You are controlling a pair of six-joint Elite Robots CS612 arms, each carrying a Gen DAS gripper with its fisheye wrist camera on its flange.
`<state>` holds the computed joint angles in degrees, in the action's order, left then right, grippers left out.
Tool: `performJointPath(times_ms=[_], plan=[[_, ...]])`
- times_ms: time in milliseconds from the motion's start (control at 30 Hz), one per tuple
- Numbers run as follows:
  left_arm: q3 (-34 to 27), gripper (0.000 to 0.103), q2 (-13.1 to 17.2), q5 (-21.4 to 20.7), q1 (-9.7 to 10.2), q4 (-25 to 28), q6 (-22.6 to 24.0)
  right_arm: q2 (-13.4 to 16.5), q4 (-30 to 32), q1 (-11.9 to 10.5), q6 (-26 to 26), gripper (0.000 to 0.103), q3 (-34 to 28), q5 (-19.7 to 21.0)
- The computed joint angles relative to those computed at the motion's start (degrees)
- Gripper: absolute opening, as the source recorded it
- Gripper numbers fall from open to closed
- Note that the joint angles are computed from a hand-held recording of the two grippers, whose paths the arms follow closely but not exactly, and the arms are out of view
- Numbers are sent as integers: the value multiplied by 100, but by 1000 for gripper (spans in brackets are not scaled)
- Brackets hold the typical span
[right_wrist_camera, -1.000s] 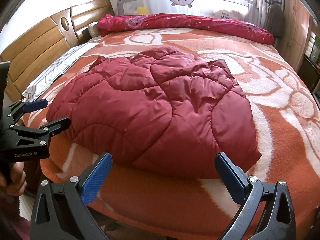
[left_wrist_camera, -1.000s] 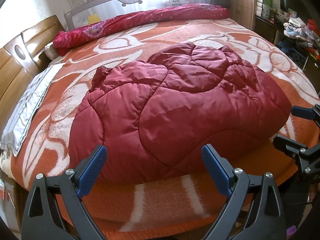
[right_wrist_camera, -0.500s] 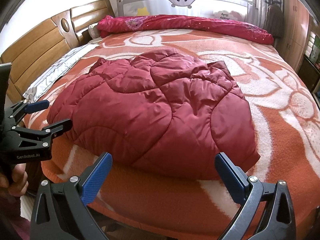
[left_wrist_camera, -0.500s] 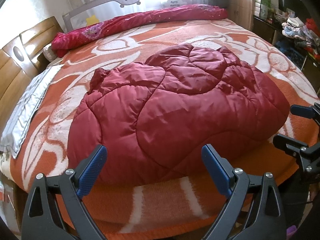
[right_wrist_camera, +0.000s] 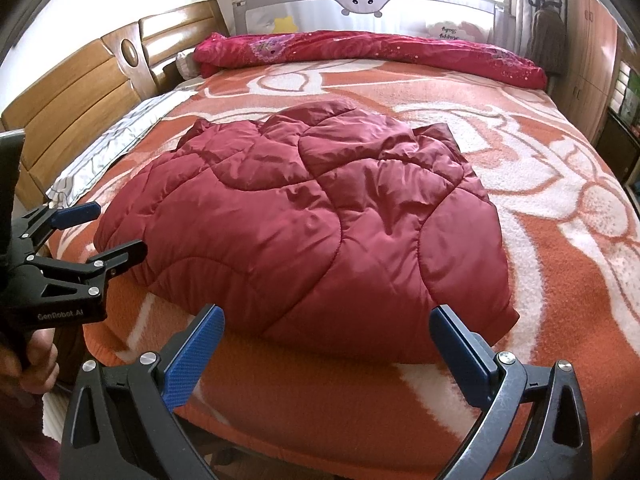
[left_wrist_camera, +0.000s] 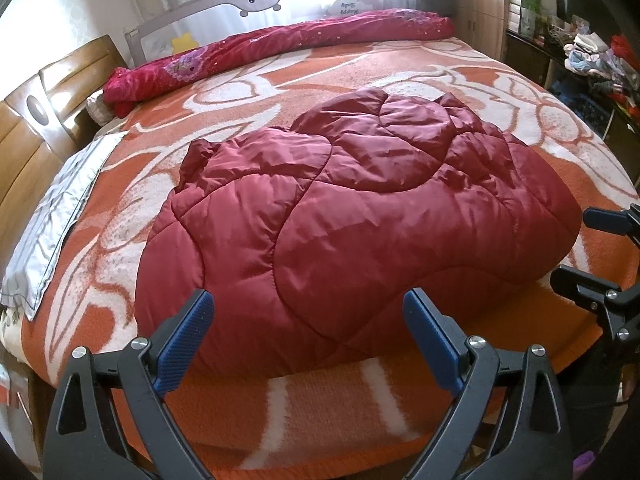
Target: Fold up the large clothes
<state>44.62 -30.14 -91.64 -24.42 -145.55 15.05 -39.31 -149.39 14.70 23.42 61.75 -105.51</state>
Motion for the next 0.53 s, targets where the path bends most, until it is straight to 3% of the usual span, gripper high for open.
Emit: performJointPath(times_ms=[533], plan=[[-167, 96, 82, -163, 38, 119, -5, -6, -81, -45, 85, 103, 38, 88]])
